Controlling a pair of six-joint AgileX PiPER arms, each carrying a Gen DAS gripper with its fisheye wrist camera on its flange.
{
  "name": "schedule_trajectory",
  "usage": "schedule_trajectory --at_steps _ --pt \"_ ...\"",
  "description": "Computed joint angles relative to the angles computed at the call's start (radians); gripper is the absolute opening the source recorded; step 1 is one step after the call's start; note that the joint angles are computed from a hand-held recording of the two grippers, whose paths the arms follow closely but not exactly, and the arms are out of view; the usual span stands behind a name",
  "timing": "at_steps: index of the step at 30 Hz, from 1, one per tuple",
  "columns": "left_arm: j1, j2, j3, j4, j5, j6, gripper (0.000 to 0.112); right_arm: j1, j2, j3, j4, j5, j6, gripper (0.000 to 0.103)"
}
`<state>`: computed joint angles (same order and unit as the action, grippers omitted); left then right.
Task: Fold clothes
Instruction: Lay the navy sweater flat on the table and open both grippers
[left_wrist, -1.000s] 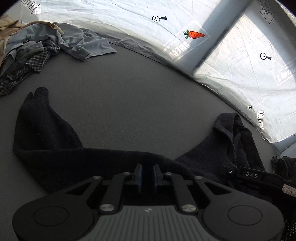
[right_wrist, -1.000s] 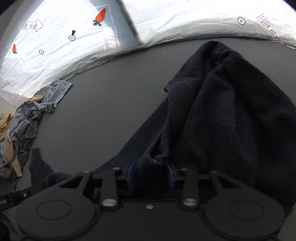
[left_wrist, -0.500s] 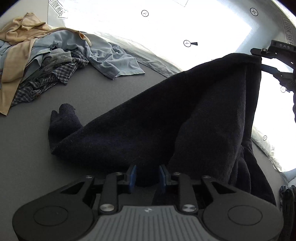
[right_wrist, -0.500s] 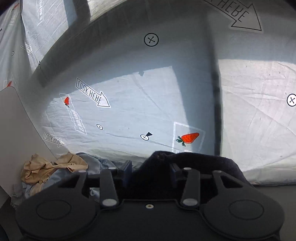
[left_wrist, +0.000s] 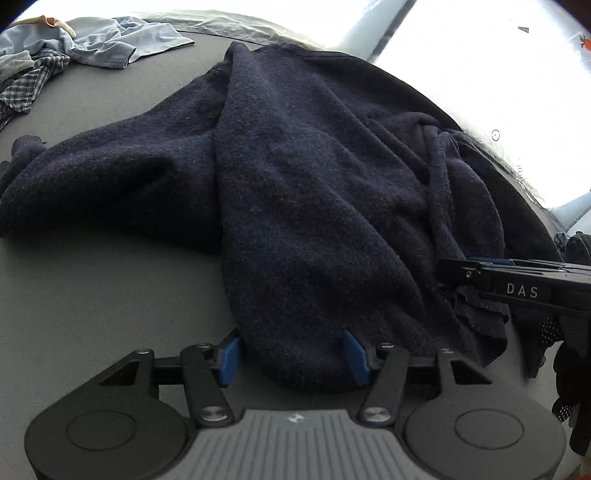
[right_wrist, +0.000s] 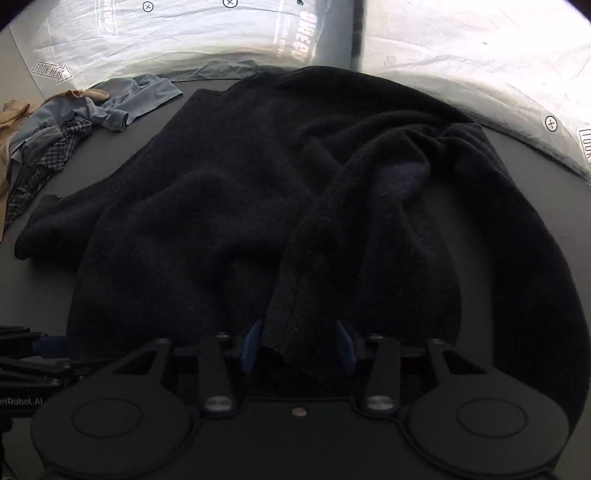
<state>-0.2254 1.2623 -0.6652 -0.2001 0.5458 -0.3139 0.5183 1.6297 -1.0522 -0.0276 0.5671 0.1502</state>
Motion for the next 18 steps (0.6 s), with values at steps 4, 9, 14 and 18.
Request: schedule_trajectory --at_steps 4,9,14,18 --pt "-0.024 0.010 0.011 0.032 -0.058 -0.026 0.062 0.035 0.018 -0.015 -0.063 0.004 0.033 0.044" --pt "-0.008 0.010 0.016 0.003 -0.080 -0.020 0.012 -0.017 -0.016 -0.004 0.062 -0.015 -0.023 0.007" --pt "-0.054 -0.106 -0.003 0.208 -0.039 -0.240 0.009 -0.104 -0.227 0.101 0.035 -0.063 0.085 0.007" --pt "-0.045 -0.234 -0.062 0.273 0.069 -0.324 0.008 -0.269 -0.429 0.124 0.120 -0.002 0.025 0.006"
